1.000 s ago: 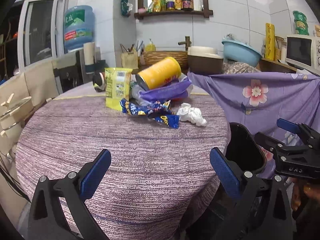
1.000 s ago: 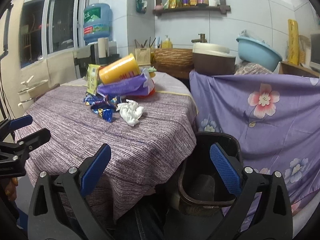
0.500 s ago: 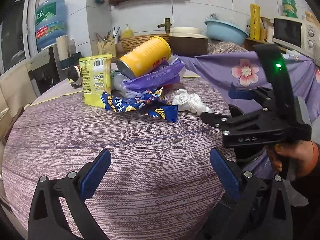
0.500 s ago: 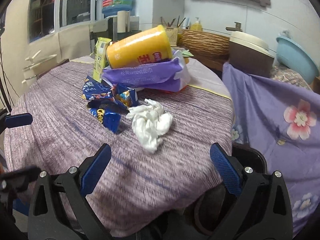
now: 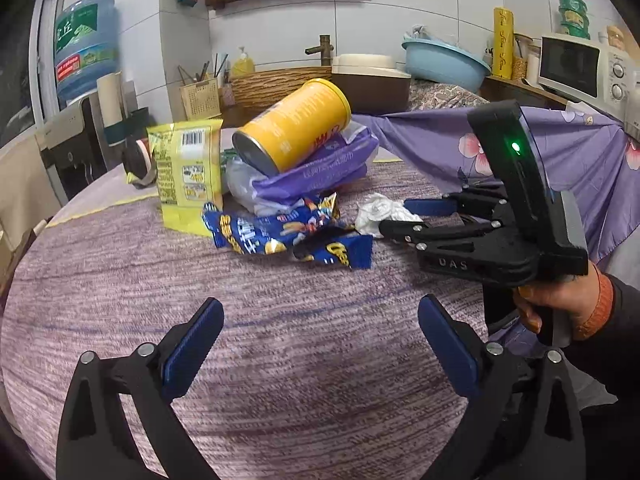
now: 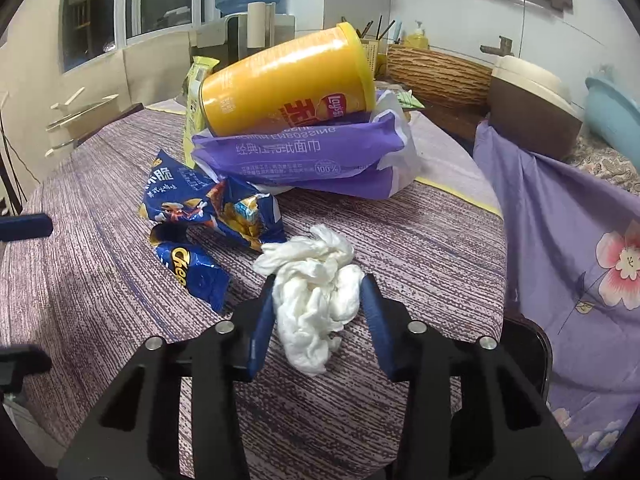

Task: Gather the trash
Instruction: 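Grasp the white crumpled tissue with the right tool while the left tool approaches the yellow can, then grasp the yellow can with the left tool and lift it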

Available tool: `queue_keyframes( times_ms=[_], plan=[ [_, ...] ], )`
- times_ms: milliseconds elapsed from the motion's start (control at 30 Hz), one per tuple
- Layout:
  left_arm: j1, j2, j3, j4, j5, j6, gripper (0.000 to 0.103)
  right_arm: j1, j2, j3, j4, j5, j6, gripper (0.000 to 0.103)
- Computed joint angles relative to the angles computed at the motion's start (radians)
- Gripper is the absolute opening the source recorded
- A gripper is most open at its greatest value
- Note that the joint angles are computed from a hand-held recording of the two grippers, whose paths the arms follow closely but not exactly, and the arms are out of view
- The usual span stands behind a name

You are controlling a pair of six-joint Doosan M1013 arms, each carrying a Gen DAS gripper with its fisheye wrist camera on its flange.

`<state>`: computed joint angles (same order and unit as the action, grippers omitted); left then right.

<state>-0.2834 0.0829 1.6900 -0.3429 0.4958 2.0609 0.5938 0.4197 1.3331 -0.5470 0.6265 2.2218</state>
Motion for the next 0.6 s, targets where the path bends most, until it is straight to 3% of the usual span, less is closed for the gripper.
queue_keyframes(
  times_ms=[67,167,400,467,600],
  plan=[
    [-0.001,0.012,-0.018,0.03,-0.005,-0.02,0.088,0.002,-0.005,0.007,-0.011,-0.009,0.011,0.033],
    [-0.008,0.031,-0.05,0.098,-0.032,-0.065,0.088,-0.001,-0.014,0.018,0.004,-0.026,0.006,0.027],
    [-0.021,0.103,-0.183,0.092,-0.029,0.077,0.088,-0.01,-0.044,0.058,0.051,-0.082,0.01,0.019],
    [-0.031,0.134,-0.237,0.148,-0.016,0.069,0.088,-0.011,-0.047,0.065,0.059,-0.089,0.013,0.019],
    [-0.039,0.207,-0.367,0.16,0.09,0.108,0.088,-0.012,-0.052,0.075,0.062,-0.102,0.027,0.019]
  ],
)
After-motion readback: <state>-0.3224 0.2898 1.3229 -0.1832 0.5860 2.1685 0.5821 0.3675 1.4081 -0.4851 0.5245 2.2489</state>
